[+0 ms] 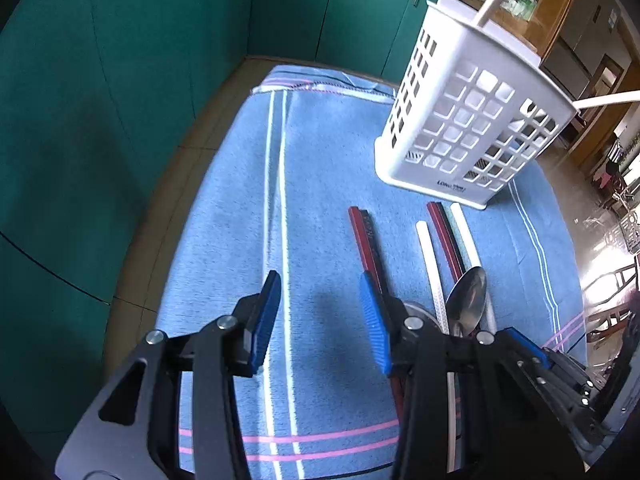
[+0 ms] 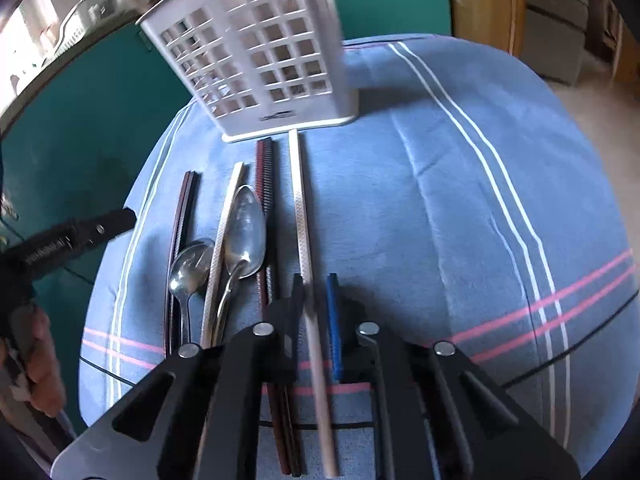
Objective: Organize utensils
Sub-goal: 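Move both tools back down to the remaining chopsticks beside the holder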
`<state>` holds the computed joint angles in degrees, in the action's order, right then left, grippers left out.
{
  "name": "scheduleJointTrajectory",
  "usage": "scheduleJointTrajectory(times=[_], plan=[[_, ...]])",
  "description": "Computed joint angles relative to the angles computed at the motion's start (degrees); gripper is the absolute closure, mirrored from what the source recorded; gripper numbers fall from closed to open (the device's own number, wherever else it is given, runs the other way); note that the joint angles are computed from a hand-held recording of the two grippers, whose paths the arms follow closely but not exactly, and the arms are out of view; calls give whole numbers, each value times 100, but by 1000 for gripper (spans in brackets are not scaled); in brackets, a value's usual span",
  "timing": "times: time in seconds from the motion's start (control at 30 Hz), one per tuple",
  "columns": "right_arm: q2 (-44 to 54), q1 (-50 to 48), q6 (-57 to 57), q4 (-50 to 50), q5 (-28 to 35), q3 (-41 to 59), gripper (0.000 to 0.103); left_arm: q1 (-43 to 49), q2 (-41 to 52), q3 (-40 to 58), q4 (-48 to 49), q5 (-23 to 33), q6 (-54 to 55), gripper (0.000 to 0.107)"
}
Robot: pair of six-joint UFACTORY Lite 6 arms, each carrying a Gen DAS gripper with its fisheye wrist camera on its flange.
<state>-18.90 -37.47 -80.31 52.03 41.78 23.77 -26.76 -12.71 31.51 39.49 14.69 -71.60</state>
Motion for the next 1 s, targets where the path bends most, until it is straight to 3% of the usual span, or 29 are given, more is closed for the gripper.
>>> scheduleJointTrajectory(times=[0.17,0.33,0.4,0.73,1.0], plan=[[-311,-549,411,-228,-209,-92,94,-55,573,312,74,-129,-51,67],[-397,-1086,322,-227,336,-120,94,-134,1174,704,59,-209,35,71],[-455,-1177,285,-221,459,-127,94,-248,1321,787,597,-118,-491,71],[-127,-966,108,-46,-9,-31,86,-309,1644,1091,964,9,-791,69],[-72,-995,-5,1,-38,-13,85,-138,1720,1165,612,-188,-382,69]])
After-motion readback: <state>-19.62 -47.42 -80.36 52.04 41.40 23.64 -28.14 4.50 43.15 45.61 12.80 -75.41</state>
